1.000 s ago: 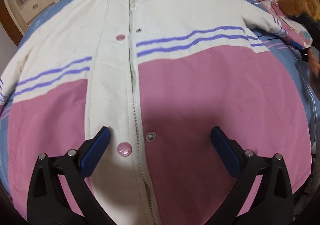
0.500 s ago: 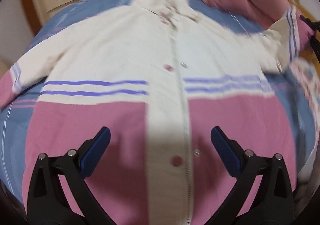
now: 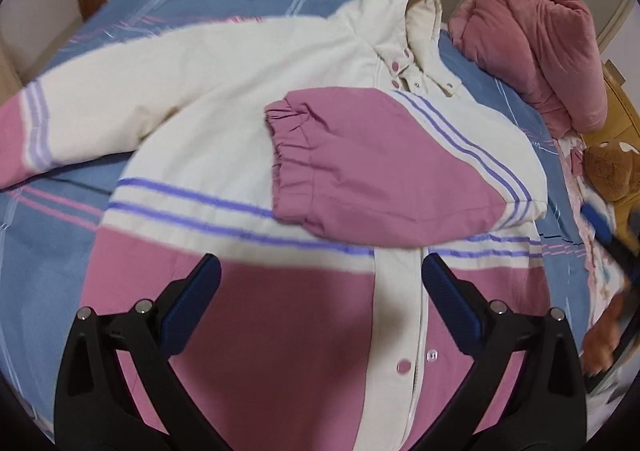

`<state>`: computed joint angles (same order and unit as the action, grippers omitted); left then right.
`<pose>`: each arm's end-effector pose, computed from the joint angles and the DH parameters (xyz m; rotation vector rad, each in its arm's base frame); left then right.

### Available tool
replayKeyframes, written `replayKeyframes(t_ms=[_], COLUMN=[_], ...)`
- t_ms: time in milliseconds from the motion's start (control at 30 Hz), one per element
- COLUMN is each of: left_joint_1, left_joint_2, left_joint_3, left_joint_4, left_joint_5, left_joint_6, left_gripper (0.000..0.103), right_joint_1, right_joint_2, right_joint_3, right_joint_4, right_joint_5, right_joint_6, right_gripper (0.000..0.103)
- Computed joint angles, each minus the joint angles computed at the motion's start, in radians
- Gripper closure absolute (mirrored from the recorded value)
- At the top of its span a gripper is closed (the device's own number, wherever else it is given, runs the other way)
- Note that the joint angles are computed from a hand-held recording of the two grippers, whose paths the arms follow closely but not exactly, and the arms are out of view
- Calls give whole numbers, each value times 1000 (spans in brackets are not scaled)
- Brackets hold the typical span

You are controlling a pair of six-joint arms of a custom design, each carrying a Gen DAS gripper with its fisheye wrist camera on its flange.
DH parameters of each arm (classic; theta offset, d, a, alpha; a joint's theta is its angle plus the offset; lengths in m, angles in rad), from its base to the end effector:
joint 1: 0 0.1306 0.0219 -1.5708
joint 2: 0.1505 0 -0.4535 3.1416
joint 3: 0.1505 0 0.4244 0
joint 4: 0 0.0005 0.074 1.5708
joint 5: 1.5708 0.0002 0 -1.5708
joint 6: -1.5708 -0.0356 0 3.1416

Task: Fold large clothes
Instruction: 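Fold the held sleeve across the jacket front with the right tool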

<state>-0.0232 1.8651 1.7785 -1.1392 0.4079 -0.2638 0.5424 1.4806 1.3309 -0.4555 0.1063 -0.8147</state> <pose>0.6752 -0.0303 0.4028 0.4843 2.6683 -0.4998 0.4808 0.2848 0.4576 0.3672 2.2181 0.6463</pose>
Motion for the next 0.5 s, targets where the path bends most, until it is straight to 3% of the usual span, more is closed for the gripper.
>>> replayKeyframes(t_ms=[67,100,167,200,267,300,333,367,400,500], left_joint_1=[-3,-3,-7,-15,-29,-33,-32,-30,-28,-27], left_joint_2=[90,153,211,229,232,229,226,228,228,188], left_joint_3=[108,184,242,256,248,243,241,246,250,223], left_joint_4=[-112,-207,-283,-292,-251,-238,-232,-247,-255,-172], left_joint_5=[51,110,159,152,90,71,80,119,145,151], left_joint_6=[17,18,28,43,72,80,80,70,66,94], left_gripper=[2,2,3,6,34,41,67,79,81,87], right_joint_1=[-27,-44,-56,-55,-61,-65,-70,-76,-85,-127], right_joint_2=[0,-15,-31,-46,-61,-68,-75,-81,-88,-115], right_joint_3=[-21,-52,-85,-102,-125,-134,-143,-152,-165,-234], right_joint_4=[-22,-14,-8,-11,-17,-25,-32,-31,-22,64], right_joint_5=[-22,-40,-55,-51,-42,-35,-29,-26,-27,-72], right_joint_6=[-42,-55,-79,-86,-92,-95,-103,-112,-125,-246], right_gripper=[8,8,9,9,9,9,9,9,9,9])
